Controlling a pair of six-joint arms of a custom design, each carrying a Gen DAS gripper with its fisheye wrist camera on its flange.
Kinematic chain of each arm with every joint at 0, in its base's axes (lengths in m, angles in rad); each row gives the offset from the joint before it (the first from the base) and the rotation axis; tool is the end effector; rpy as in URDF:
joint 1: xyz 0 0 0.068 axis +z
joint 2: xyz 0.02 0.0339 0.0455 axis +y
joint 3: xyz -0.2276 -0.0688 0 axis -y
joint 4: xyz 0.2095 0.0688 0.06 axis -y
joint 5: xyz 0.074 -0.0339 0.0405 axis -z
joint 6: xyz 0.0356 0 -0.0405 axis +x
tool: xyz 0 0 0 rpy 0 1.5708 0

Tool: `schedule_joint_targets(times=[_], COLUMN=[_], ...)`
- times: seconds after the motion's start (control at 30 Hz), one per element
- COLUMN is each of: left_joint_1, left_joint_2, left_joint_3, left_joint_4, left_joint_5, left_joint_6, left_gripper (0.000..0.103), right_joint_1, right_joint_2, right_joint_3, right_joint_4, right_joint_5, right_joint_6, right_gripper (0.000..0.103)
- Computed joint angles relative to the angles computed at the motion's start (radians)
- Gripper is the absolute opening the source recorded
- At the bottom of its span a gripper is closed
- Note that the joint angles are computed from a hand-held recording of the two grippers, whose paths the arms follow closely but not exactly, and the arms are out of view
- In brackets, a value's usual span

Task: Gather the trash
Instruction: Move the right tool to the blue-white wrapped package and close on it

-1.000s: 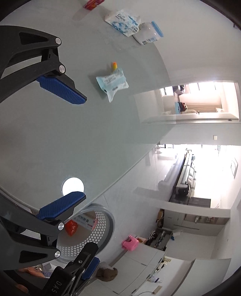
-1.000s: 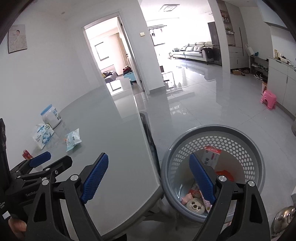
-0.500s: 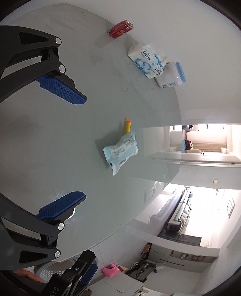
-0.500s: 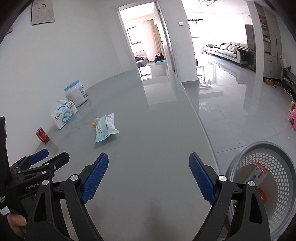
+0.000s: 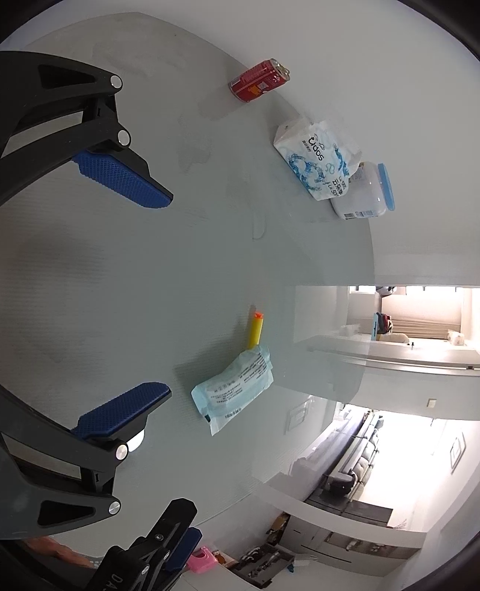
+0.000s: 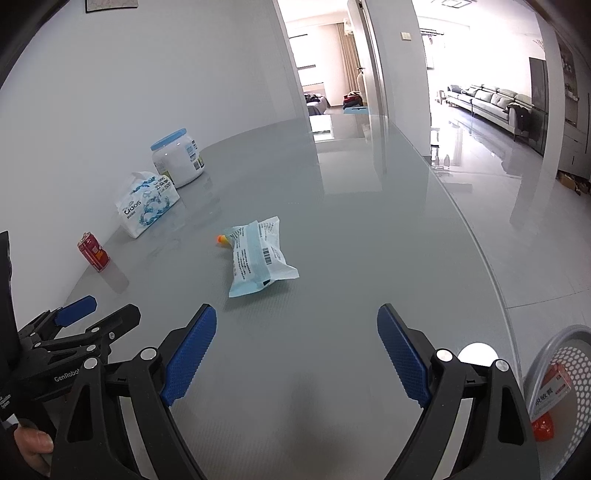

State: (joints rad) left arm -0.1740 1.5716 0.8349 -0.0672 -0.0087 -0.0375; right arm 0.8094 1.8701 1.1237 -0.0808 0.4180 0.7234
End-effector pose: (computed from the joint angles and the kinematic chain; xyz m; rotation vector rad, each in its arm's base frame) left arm 0.2874 -0.0502 0.1659 0.1579 2.3713 -0.0909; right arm 0.2545 0.2461 0.1544 0.0918 2.3224 0.2725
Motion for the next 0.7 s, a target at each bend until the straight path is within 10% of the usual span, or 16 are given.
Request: schedule_joint_targets(times=[0.7], left_joint_1=[0.105], left_joint_2=[0.304], left_joint_3=[0.244], left_joint_4=[0.021], left_joint_5=[0.044], left_joint_6=[0.035], left_gripper=[0.094], right_joint_1=[-0.097], right_joint_2=[0.457], right_joint_3=[0.641], right_joint_4=[-0.241], right_joint_5=[-0.120], right_joint_6=[-0.140], right_gripper=[0.085])
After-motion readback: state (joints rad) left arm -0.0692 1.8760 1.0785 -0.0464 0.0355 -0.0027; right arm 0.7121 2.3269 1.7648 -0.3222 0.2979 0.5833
